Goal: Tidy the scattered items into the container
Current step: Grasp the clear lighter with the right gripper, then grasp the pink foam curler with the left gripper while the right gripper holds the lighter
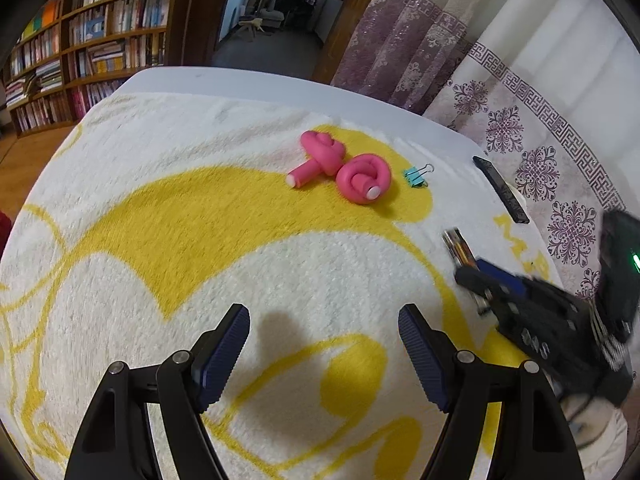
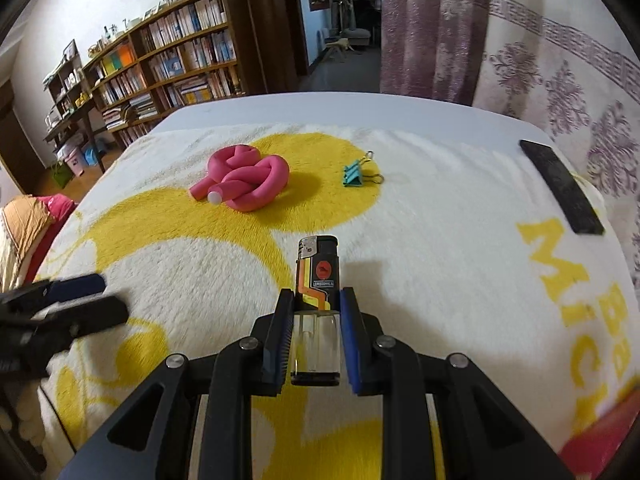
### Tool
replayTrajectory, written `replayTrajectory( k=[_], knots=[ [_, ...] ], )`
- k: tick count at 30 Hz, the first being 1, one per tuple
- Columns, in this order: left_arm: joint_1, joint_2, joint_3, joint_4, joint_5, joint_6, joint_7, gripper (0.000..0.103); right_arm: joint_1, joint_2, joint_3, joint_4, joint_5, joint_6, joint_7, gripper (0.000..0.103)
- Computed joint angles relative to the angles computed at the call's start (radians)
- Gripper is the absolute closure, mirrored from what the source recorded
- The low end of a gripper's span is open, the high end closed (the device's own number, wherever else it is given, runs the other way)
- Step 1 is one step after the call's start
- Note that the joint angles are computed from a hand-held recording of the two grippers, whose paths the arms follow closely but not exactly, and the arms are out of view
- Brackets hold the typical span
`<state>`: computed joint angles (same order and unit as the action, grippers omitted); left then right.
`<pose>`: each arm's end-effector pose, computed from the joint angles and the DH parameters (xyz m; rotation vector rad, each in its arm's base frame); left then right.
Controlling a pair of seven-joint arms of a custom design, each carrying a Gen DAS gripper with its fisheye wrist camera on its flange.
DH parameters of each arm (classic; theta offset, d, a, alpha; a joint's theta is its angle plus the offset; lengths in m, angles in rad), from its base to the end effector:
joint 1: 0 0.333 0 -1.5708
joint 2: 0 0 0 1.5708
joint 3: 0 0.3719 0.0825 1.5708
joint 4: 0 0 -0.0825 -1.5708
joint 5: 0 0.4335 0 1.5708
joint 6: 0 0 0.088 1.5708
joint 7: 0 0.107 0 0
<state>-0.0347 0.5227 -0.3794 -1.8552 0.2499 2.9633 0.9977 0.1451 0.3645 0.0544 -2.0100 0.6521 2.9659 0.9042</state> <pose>0.6923 -0.2827 0.3424 -2.0580 1.9901 -0.9159 0.6874 0.0941 0.3463 -2.0130 1.5698 -0.4100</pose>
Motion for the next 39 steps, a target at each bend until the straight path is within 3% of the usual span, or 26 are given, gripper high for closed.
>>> replayTrajectory(
  k=[11,19,27,29,32,39],
  knots=[
    [-0.112,0.179,0.063,0.316,0.044,-0.152,0.050,0.025,-0.087,-0.117,0.093,-0.141,0.295,0.021,-0.227,0.078],
    [-0.189,0.324,0.127,0.561,0.059,-0.275,0.044,0.025,-0.083,-0.129,0.079,-0.145,0.494,0.008,-0.396,0.078],
    [-0.282,0.426,0.217,0.752,0.130,-0.375,0.022,0.025,-0.059,-0.126,0.051,-0.138,0.571,-0.007,-0.462,0.078],
    [-0.300,0.434,0.237,0.770,0.152,-0.389,0.011,0.028,-0.051,-0.121,0.044,-0.137,0.560,-0.006,-0.448,0.078],
    [-0.304,0.418,0.240,0.741,0.178,-0.366,0.011,0.051,-0.043,-0.114,0.043,-0.138,0.550,0.014,-0.441,0.078],
    [-0.252,0.314,0.193,0.566,0.153,-0.285,0.005,0.052,-0.061,-0.116,0.063,-0.131,0.651,0.039,-0.514,0.078]
  ],
)
